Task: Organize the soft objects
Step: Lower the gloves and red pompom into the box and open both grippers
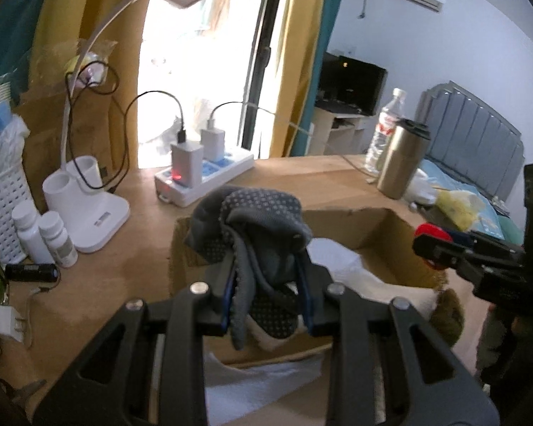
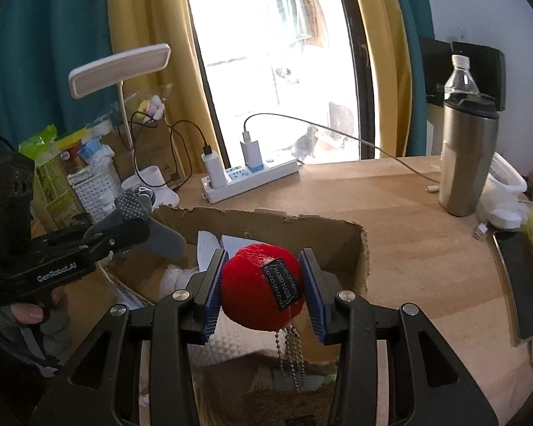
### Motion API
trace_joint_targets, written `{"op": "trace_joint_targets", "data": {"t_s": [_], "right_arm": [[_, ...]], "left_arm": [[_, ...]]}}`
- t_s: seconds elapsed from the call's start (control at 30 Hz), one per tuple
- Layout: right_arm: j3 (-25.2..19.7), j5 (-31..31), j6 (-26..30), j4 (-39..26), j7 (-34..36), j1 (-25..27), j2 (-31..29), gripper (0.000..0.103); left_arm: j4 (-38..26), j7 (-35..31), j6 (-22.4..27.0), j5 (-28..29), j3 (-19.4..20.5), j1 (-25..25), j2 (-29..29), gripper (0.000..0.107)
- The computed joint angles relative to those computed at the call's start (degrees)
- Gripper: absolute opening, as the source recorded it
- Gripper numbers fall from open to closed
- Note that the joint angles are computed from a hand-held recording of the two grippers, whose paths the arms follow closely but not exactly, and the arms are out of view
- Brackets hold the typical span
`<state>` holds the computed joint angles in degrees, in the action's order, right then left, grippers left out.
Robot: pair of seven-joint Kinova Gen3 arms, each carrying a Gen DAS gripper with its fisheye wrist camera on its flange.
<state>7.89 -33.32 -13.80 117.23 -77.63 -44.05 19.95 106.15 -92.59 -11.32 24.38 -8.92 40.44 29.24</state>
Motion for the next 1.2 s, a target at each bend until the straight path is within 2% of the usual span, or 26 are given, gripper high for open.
{"op": "trace_joint_targets", "data": {"t_s": [0.1,0.2,0.33,0.5,0.57,0.63,0.73,0.83,1.03,1.2], "right_arm": [[2.6,-1.2,2.8,-2.1,1.2,-1.6,1.3,0.043],[4.6,-0.7,4.6,-3.3,0.0,-2.6,2.3,0.043],[7.1,1.1,6.7,-4.3,-2.5,-4.2,3.1,0.043],[10.3,3.6,9.7,-5.9,-5.6,-6.2,4.3,0.043],[11.3,4.4,10.7,-6.5,-7.3,-6.8,4.8,0.043],[11.5,5.6,11.0,-6.6,-8.8,-6.8,4.9,0.045],[13.2,7.1,11.3,-6.6,-11.1,-8.3,5.0,0.05],[14.2,8.7,11.1,-6.0,-13.4,-9.4,4.6,0.059],[17.6,11.7,9.8,-3.8,-17.5,-13.1,3.1,0.06],[21.4,11.5,8.4,-1.5,-18.1,-17.6,1.8,0.061]], "left_arm": [[-1.5,-0.5,2.1,1.7,-3.0,1.9,1.2,0.031],[-3.0,0.9,4.6,0.3,-2.9,1.1,2.2,0.031],[-4.1,3.9,6.4,-3.2,-0.6,-1.4,3.0,0.033],[-5.3,7.7,8.7,-5.6,-3.0,0.2,3.4,0.041],[-4.4,9.1,7.3,-7.0,-3.0,0.5,2.8,0.055],[-3.8,9.9,6.6,-7.6,-3.8,1.5,2.3,0.057],[-3.2,10.4,6.0,-7.9,-4.9,2.6,1.8,0.067],[-2.5,10.5,5.6,-7.9,-5.4,3.3,1.2,0.067],[-0.1,9.3,3.6,-6.5,-6.4,5.5,-0.7,0.067],[1.8,6.7,2.5,-3.3,-7.3,7.3,-2.1,0.067]]}}
